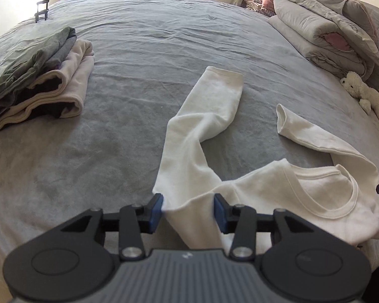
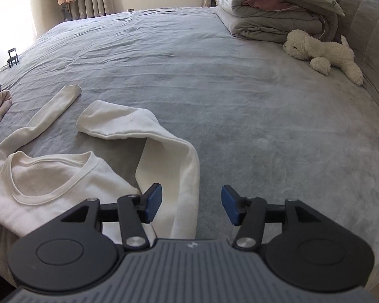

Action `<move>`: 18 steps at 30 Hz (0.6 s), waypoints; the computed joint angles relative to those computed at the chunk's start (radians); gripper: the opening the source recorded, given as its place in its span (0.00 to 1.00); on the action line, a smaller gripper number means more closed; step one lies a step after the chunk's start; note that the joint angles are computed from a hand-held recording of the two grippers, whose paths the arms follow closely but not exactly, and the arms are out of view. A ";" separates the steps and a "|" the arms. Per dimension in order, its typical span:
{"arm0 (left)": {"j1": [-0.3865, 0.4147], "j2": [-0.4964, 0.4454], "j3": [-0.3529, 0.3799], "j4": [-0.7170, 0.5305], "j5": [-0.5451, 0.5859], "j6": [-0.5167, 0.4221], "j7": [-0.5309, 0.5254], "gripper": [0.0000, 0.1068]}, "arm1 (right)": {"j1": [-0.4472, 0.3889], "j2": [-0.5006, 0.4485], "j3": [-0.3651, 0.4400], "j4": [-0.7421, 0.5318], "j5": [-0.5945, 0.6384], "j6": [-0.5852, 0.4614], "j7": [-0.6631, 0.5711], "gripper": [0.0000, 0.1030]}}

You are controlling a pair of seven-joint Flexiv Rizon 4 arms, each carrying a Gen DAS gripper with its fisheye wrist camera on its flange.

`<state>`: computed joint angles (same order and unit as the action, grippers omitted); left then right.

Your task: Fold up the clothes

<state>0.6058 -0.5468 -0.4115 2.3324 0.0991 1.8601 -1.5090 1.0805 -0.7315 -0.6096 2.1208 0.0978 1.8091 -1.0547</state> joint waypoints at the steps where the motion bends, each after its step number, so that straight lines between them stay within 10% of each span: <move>1: -0.032 0.003 0.028 -0.016 -0.008 -0.002 0.005 0.41 | -0.006 -0.005 -0.001 -0.018 -0.012 -0.015 -0.005 0.55; 18: -0.265 -0.186 0.173 -0.338 -0.204 -0.141 0.154 0.33 | -0.212 -0.086 0.132 -0.235 -0.261 -0.162 0.084 0.55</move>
